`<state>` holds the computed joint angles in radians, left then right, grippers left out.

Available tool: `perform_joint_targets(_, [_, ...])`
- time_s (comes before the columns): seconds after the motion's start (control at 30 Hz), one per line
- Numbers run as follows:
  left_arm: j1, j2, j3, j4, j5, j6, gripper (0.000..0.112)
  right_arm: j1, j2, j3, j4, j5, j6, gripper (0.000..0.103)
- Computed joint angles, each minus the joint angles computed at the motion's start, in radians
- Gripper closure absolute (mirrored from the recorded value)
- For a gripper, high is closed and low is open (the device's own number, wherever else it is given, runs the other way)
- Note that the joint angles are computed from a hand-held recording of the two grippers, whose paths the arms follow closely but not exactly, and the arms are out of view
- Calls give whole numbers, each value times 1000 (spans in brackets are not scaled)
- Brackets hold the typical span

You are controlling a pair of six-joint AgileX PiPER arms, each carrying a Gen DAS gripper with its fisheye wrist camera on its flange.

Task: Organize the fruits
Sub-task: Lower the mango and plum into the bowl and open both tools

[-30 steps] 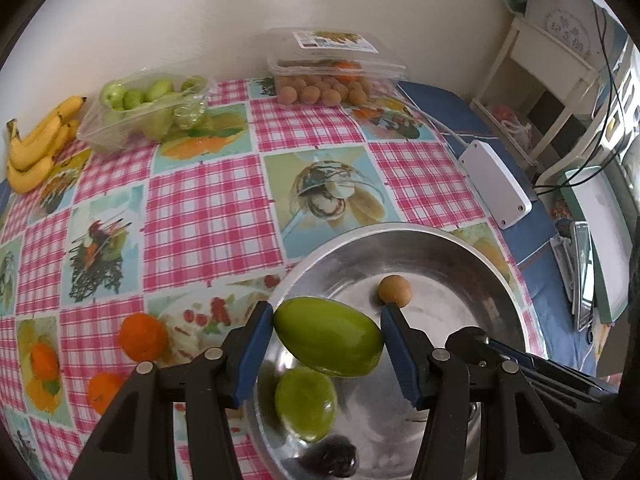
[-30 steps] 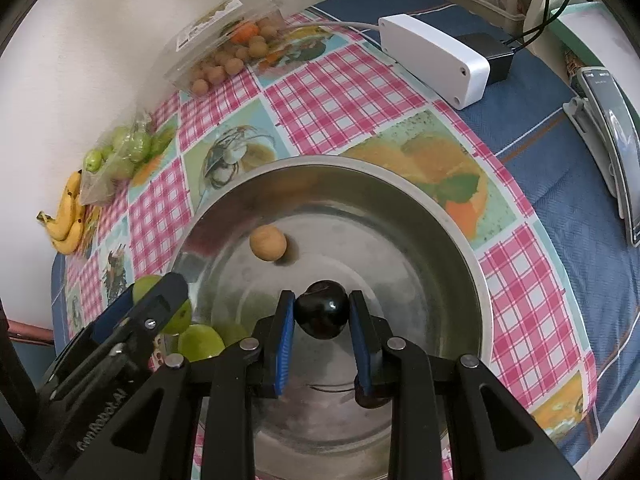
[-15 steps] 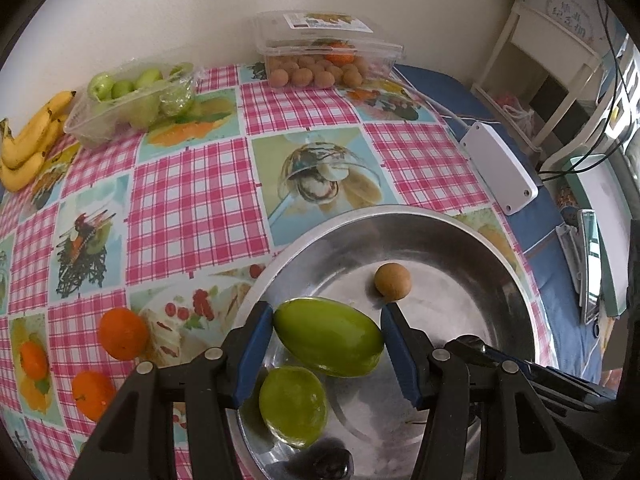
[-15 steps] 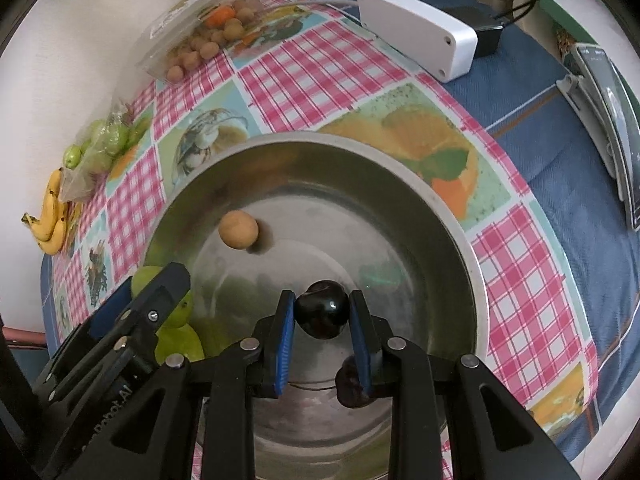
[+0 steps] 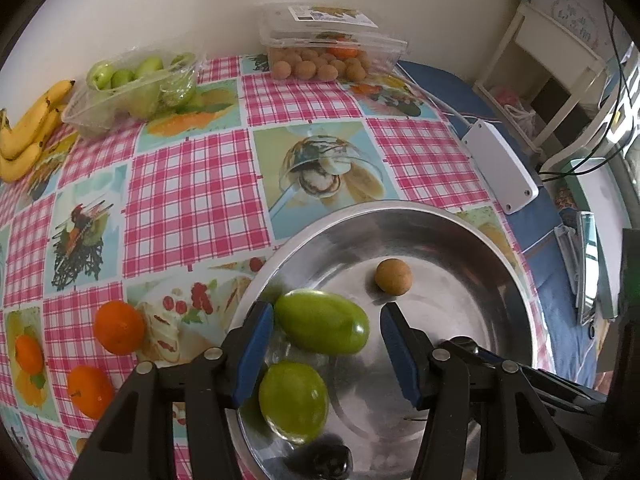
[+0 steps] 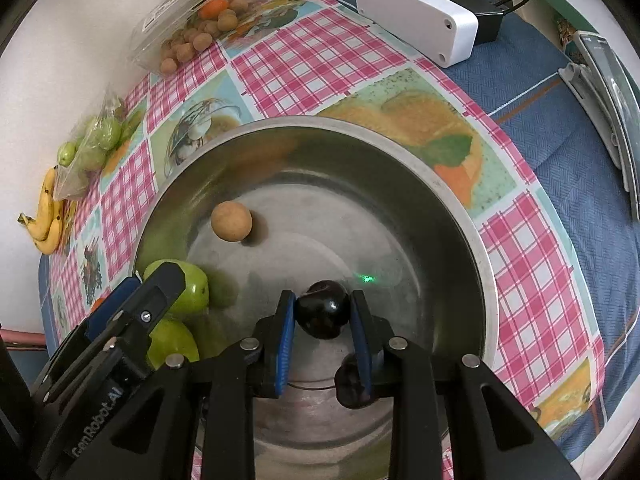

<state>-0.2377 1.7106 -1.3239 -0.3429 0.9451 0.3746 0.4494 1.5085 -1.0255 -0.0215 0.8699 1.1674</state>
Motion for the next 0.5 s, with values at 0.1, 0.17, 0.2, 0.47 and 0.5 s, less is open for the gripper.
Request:
perform_joint_targets(0.1, [9, -10, -17, -3, 20, -1, 51, 0, 4, -18, -4, 14, -3, 74])
perform_joint_targets(0.17, [19, -17, -33, -6, 39, 0, 49, 6, 7, -38, -16, 31, 1, 73])
perform_joint_targets(0.2, [25, -21, -43, -4, 51, -4, 49, 9, 6, -46, -24, 40, 5, 73])
perform_joint_targets(0.47, [77, -47, -73, 27, 92, -36, 47, 42, -15, -111, -85, 147, 49, 73])
perform_joint_targets(0.5, [79, -51, -70, 44, 86, -47, 47, 49, -15, -122, -91, 169, 51, 73])
